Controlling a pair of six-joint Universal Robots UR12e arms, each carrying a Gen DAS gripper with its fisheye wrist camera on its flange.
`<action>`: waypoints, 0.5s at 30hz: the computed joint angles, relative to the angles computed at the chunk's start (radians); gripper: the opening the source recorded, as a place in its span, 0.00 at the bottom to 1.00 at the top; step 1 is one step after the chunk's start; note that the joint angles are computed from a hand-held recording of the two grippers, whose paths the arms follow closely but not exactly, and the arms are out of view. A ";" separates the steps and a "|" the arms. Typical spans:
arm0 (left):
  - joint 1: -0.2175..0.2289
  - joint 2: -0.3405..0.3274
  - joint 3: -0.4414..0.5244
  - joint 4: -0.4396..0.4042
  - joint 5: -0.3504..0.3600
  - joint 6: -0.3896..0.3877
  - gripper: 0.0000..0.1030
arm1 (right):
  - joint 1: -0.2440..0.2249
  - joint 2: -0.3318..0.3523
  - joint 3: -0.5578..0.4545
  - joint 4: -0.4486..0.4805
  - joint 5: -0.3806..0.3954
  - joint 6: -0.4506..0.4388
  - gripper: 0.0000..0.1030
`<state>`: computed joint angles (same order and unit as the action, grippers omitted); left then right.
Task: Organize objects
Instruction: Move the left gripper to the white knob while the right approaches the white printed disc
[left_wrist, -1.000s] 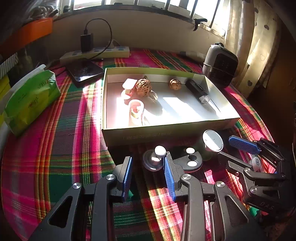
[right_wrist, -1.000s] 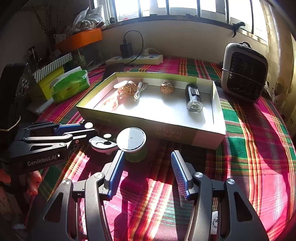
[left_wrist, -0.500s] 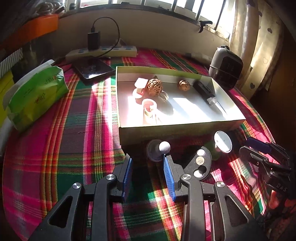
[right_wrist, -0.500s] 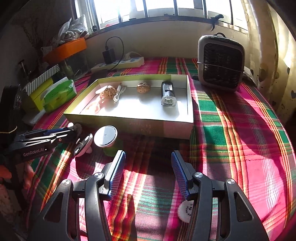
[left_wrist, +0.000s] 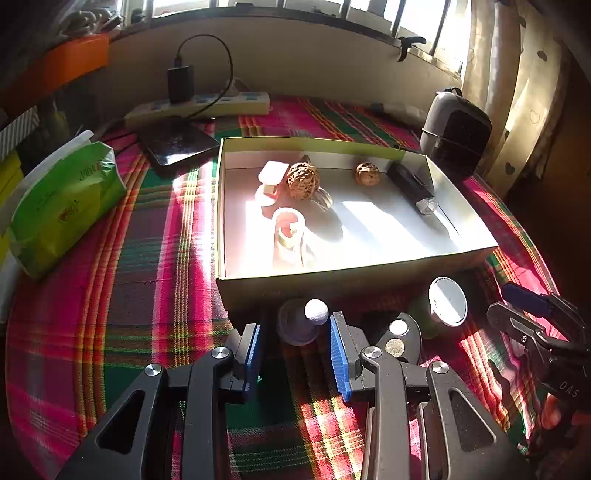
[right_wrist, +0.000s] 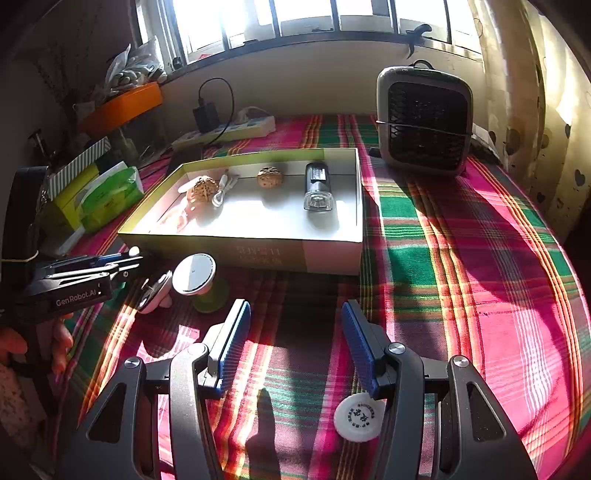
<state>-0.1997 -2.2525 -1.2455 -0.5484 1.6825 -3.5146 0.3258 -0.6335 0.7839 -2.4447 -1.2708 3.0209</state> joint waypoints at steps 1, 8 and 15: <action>0.000 0.000 -0.001 0.002 -0.001 -0.001 0.30 | 0.000 0.000 -0.001 0.002 0.002 -0.002 0.51; 0.002 0.003 -0.007 0.008 0.001 -0.015 0.23 | 0.002 0.007 -0.013 0.019 0.012 -0.008 0.51; 0.005 0.015 -0.029 0.022 0.000 -0.034 0.22 | 0.000 0.005 -0.009 0.015 0.009 -0.003 0.51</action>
<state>-0.1945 -2.2376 -1.2745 -0.5265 1.6826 -3.5489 0.3262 -0.6285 0.7747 -2.4298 -1.2614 3.0179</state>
